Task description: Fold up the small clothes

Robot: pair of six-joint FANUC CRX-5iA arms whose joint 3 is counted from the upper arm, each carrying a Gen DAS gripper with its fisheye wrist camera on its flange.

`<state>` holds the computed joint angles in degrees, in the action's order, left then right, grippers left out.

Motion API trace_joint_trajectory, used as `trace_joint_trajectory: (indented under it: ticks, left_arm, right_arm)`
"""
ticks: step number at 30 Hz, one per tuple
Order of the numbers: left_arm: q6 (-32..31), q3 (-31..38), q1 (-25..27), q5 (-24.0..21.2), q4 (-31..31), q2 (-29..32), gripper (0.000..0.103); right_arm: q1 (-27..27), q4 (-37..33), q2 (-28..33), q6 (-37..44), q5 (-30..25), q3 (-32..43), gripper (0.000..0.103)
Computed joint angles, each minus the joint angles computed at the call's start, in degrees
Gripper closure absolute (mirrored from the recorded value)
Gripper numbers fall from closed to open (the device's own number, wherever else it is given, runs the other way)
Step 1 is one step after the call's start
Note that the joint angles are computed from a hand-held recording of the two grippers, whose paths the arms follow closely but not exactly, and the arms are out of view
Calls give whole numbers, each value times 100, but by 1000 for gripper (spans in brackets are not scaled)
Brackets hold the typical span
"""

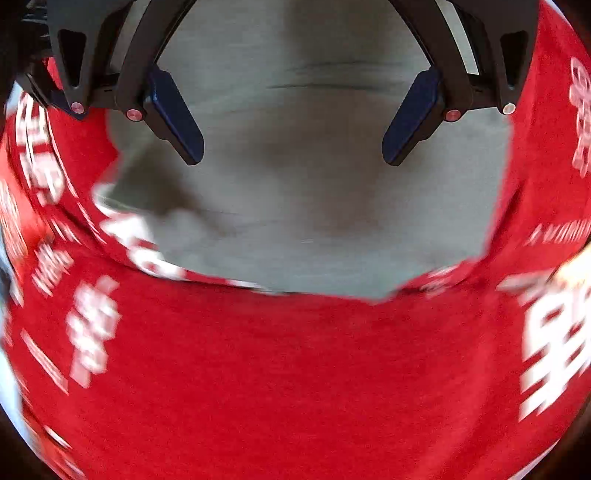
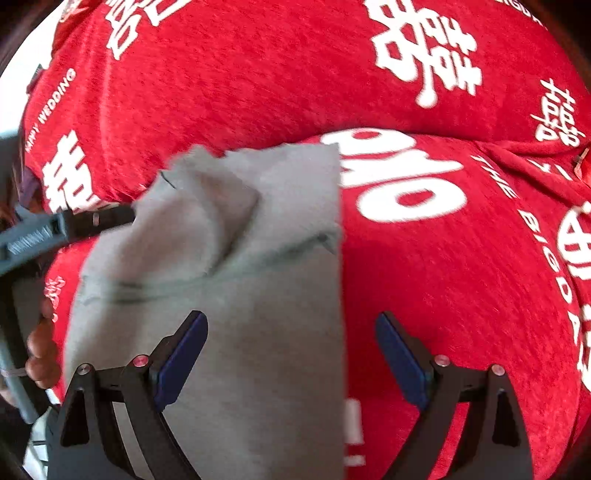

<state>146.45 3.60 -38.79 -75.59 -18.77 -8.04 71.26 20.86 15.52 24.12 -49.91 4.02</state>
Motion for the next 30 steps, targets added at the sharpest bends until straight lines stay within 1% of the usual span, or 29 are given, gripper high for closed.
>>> trace_joint_trajectory:
  ticks: [2,4,5,7,8,9,10,11,13,14,15,16,17,19,21,22,25,26,27,29,30]
  left_arm:
    - [435,-436,273,-30,54,-391,6]
    - [602,-686,501,-95,159,-499,6]
    - [567,-753,591,-128,233,-469,6]
    - [429,-894,750,-298,392,-377,6]
    - [363,-968,802,-386,451,-349,6]
    - [283,-1000,801,-556,433,-287,5]
    - [254,-1080,711,-538,280,-396,1]
    - [189,-1233,727,-449,293,-566,1]
    - [124,-1525,870,-310,473,-923,1]
    - [144,-1549,861,-358,439,-1015,1]
    - [239,-1455,740,-554,245,-1031,1]
    - [389,-1276,531,-832,-68,-973,1]
    - [444,-1168,399,-943,-256,-958,1]
    - [436,-1064,342,-913,-329,-938,1]
    - [519,-903,216,-822,-351,-788,1]
    - [521,-780,103,-717,-342,-644,1]
    - [239,-386,-294,-611,-427,-174,1]
    - [142,-313,-375,-622,-438,-71,1]
    - [-2,-254,-419,-654,-405,80,1]
    - [-128,-284,-338,-935,-386,243,2]
    - [-161,-561,-166,-773,-151,81,0]
  right_arm:
    - [17,139,173,51,-27,237,9]
    - [-13,187,505,368,-125,664,9]
    - [-80,11,815,757,-311,1093,9]
    - [-184,-225,1359,1107,-874,1834,9]
    - [-225,-276,1586,1202,-1144,2120,9]
    - [-231,-210,1702,1211,-1324,2236,9]
    - [-216,-15,1787,1134,-1538,2278,9]
    - [-214,146,1763,976,-1672,2193,9]
    - [-299,42,1436,684,-1517,1768,9]
    - [-350,15,1280,495,-1591,1584,9]
    - [-347,221,1224,245,-1936,1482,9]
    - [-335,448,1121,44,-2136,1312,9]
    - [-341,570,997,-79,-2138,1148,9]
    - [-344,696,795,-316,-2101,977,9]
    - [-318,710,796,-303,-1959,1114,9]
    - [-276,665,887,-151,-1942,1319,9]
    - [-125,331,1427,775,-1920,2317,9]
    - [-65,165,1736,1151,-1989,2806,9]
    - [-36,24,1970,1394,-2121,3181,9]
    - [0,-195,2579,1816,-2665,4097,10]
    - [5,-209,2785,1902,-2909,4372,10]
